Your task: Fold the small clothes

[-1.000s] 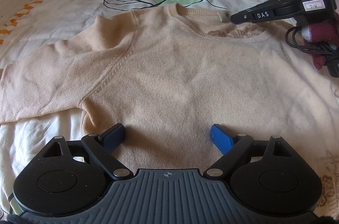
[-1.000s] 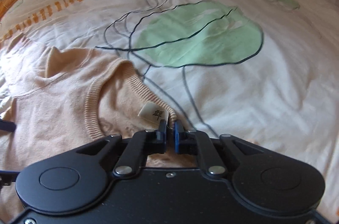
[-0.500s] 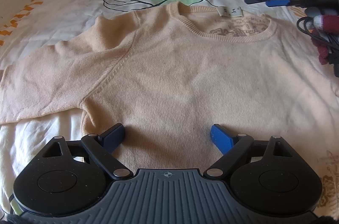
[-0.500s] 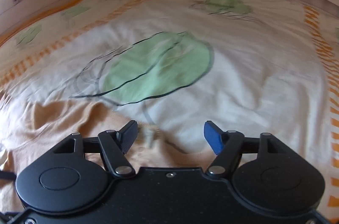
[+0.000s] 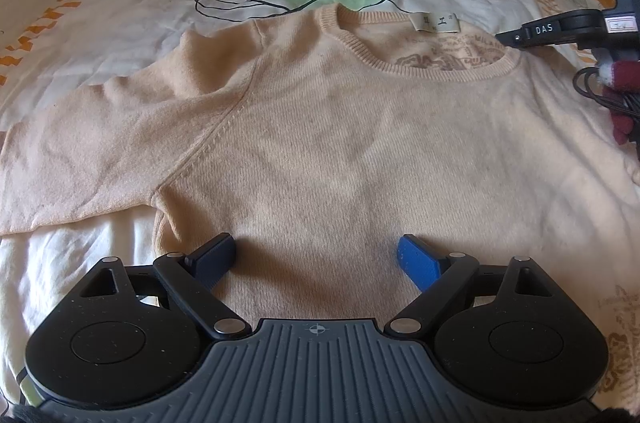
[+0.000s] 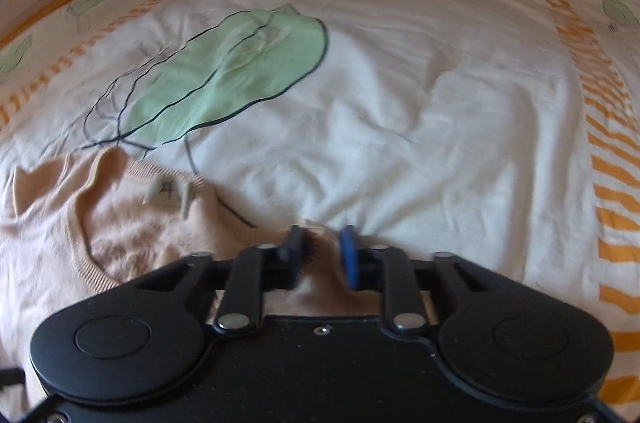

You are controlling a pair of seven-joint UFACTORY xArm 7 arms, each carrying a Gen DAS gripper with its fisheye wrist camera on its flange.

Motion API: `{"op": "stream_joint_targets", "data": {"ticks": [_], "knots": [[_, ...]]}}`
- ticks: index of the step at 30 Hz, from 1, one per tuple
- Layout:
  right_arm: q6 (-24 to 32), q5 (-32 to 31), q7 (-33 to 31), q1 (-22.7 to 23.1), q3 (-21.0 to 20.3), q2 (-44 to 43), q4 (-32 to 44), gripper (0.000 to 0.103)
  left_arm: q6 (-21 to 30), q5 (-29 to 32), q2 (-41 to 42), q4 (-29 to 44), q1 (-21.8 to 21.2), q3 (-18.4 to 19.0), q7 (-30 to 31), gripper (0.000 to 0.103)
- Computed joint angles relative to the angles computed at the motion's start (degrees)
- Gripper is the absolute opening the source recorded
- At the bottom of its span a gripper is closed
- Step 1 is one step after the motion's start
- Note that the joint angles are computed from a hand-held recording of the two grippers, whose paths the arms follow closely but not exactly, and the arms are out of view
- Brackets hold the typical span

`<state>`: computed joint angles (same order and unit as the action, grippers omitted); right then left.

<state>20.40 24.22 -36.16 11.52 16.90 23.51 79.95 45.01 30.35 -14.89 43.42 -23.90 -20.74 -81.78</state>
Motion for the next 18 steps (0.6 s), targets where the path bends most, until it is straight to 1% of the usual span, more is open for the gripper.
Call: {"op": "stream_joint_targets", "data": {"ticks": [1,2,3,4,5,6,7,8,9,11,12,13,14,15,16,18], "knots": [[-1.5,0.0,-1.2,-0.1,0.4,-0.7,-1.0,0.012,0.4,0.8,-0.4,-0.1,0.2,-0.4,-1.3,0.087],[-5.4,-1.4,-0.6,1.2,-0.7,-1.6,-2.6,0.012,0.9,2.2,-0.8,-0.2,0.6,-1.0,-3.2,0.086],[-9.2,-3.6,2.1,3.2,-2.7,-2.0,-3.5,0.011,1.7,3.7,-1.2,-0.2,1.0,-1.7,-5.2,0.086],[-11.5,-5.6,5.5,4.6,-4.7,-2.0,-3.9,0.011,2.5,5.1,-1.5,-0.1,1.3,-2.2,-6.8,0.086],[-11.6,-7.1,9.1,5.7,-6.5,-1.5,-3.2,0.011,2.9,5.9,-1.6,-0.1,1.3,-2.2,-7.3,0.086],[-9.4,-9.2,12.2,6.9,-8.3,-0.8,-1.9,0.011,3.1,5.8,-1.4,0.0,1.3,-1.9,-6.9,0.086],[-7.4,-11.8,14.0,7.7,-9.4,-0.1,-0.9,0.012,3.1,5.2,-1.2,0.0,1.1,-1.4,-6.3,0.086],[-7.0,-12.2,13.6,6.8,-8.4,0.1,-0.9,0.015,3.1,4.6,-0.9,0.0,1.1,-1.0,-6.0,0.086],[-7.9,-10.3,12.2,4.1,-5.2,-0.1,-1.8,0.023,3.1,4.1,-0.3,0.0,1.0,-0.7,-5.8,0.087],[-9.2,-0.4,7.4,-4.6,4.4,-1.1,-3.5,0.047,2.5,4.6,0.2,-0.4,1.0,-0.4,-5.6,0.089],[-9.3,3.6,6.5,-7.1,6.8,-2.1,-4.4,0.063,2.8,5.7,0.7,-0.1,1.0,-0.7,-5.8,0.090],[-10.1,7.7,5.0,-9.3,8.6,-3.7,-6.0,0.067,3.3,6.4,1.1,0.3,0.9,-0.8,-5.7,0.091],[-10.6,12.7,2.3,-11.9,10.6,-5.8,-7.8,0.066,3.7,6.9,1.7,0.7,0.7,-0.8,-5.5,0.092],[-10.3,17.0,-0.3,-14.1,11.8,-8.2,-9.8,0.067,3.8,7.6,2.1,1.0,0.5,-0.8,-5.7,0.093],[-9.3,19.9,-1.5,-15.4,11.5,-10.9,-11.8,0.072,3.3,8.7,2.2,0.8,0.5,-0.6,-5.8,0.094],[-6.5,25.4,-4.4,-18.0,9.9,-16.5,-16.3,0.079,2.6,10.3,2.2,0.3,0.3,-0.4,-7.0,0.095]]}}
